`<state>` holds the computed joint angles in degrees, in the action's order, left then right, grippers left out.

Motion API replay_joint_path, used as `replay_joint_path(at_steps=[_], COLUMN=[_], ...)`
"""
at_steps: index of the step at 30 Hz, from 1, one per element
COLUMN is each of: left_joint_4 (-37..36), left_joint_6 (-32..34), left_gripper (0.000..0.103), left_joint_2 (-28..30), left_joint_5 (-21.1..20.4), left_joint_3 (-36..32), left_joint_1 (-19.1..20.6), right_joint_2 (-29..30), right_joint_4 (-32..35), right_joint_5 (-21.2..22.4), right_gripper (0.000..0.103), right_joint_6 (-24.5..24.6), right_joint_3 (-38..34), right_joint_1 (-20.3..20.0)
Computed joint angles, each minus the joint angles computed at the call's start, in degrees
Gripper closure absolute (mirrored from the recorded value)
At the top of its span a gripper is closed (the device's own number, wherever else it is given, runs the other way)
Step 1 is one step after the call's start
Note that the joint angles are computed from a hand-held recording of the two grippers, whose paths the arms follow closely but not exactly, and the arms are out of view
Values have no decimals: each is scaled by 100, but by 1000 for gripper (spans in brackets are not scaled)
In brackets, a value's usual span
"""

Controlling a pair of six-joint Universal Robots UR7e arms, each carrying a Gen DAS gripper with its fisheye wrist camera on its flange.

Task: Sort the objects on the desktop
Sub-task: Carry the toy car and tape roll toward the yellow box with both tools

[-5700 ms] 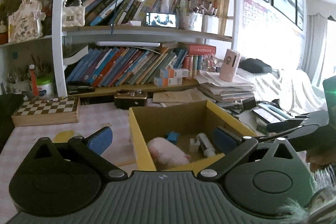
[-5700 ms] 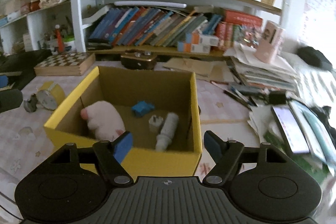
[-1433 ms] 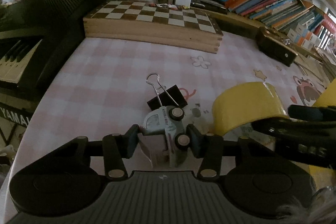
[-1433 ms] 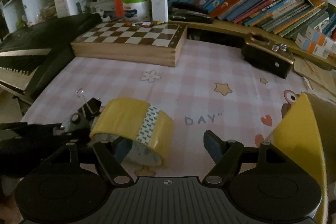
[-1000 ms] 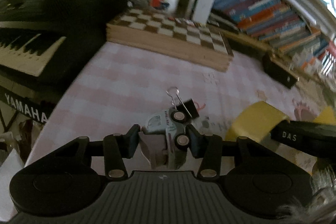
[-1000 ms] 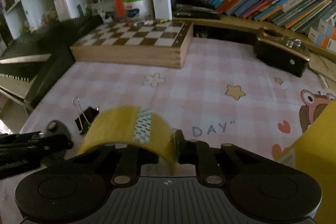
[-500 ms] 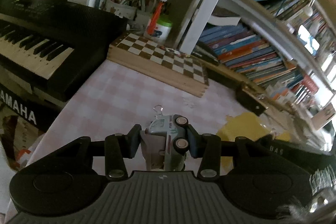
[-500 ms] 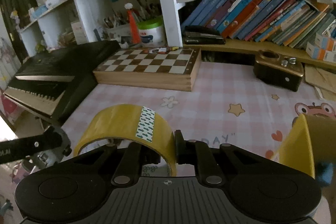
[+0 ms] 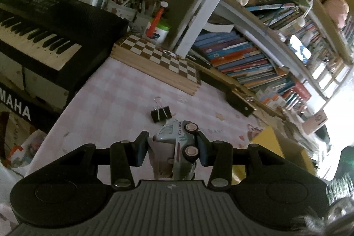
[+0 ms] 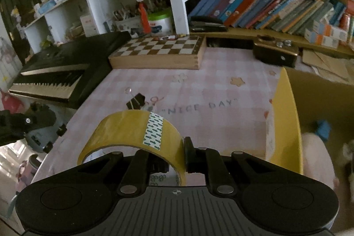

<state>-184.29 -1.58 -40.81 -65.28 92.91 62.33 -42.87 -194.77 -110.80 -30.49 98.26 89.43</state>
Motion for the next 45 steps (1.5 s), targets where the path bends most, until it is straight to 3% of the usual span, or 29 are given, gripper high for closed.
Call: replay_joint_path(at_steps=[15, 23, 34, 45], left_joint_4=[-181, 142, 618, 1261], left_joint_6=[-13, 113, 277, 576], left_gripper=[61, 61, 61, 61], left_joint_2=[-1008, -1307, -1415, -1110], left_joint_5=[-659, -1122, -1717, -2402], left_joint_3=[1328, 1737, 1997, 1736], left_joint_1=[-162, -231, -283, -368], right_joint_2=[-703, -840, -915, -1110], right_joint_4=[-1019, -1774, -2692, -3330], right_joint_5=[-232, -445, -936, -1539], right_gripper=[90, 90, 90, 90], right_joint_6=[445, 837, 1310, 1908], right_joint_3=[1663, 2400, 3191, 3785], right_joint_1=[197, 221, 233, 156])
